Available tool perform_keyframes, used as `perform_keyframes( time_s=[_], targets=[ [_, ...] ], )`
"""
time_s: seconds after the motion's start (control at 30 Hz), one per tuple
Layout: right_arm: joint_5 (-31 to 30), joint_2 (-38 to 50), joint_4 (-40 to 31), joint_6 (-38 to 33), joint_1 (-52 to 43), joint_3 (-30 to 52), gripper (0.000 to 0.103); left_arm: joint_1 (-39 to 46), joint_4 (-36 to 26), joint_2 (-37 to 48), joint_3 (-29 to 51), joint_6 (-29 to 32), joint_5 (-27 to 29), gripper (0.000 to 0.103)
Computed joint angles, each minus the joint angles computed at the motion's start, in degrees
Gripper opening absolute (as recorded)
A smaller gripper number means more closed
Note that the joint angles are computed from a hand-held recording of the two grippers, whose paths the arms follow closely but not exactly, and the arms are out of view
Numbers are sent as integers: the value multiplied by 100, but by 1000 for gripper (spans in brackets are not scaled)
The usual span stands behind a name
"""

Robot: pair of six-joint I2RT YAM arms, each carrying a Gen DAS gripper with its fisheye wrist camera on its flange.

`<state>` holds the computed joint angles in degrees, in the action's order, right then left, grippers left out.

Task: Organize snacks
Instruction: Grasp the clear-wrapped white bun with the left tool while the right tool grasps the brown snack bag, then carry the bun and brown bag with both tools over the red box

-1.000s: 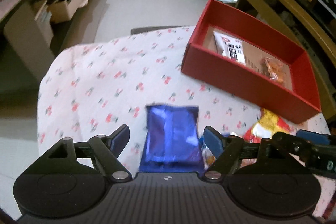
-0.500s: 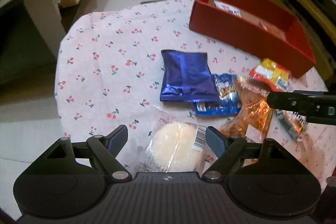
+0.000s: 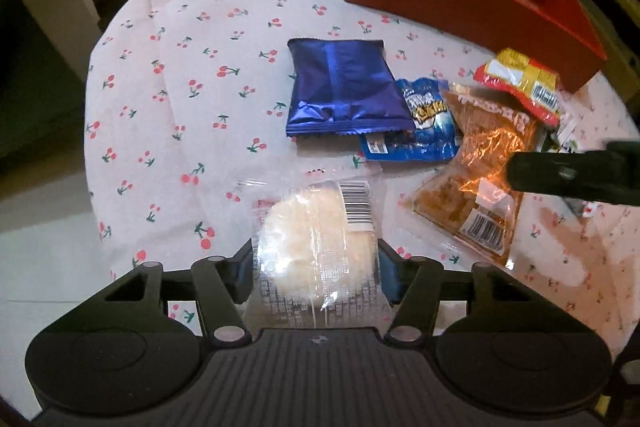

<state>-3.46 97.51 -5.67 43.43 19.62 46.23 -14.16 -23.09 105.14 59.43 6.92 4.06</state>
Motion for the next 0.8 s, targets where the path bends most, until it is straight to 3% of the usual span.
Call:
perform_keyframes(
  time_s=[0.13,0.3,0.43,0.57,0.7,0.8],
  targets=[
    [179,570,-6,538,161,515,71,97,-92,-47,-4,33,103,66],
    [1043,1151,-548,221,584,1234,73,109,-88,-19,46,-16,99,68],
    [1034,1089,-620,-29,477,978,53,32,-54,-29,6,-6,18,72],
    [596,758,-412,-143,272,479,49,-35,-18,18,21,-12,-77,73],
    [340,658,-345,-271,246,312,51,-91,34,52,-4,-28,-187,73],
    [295,653,-315,-284,321,306,66,-46,35,73,5,-98,-190,74]
  ],
)
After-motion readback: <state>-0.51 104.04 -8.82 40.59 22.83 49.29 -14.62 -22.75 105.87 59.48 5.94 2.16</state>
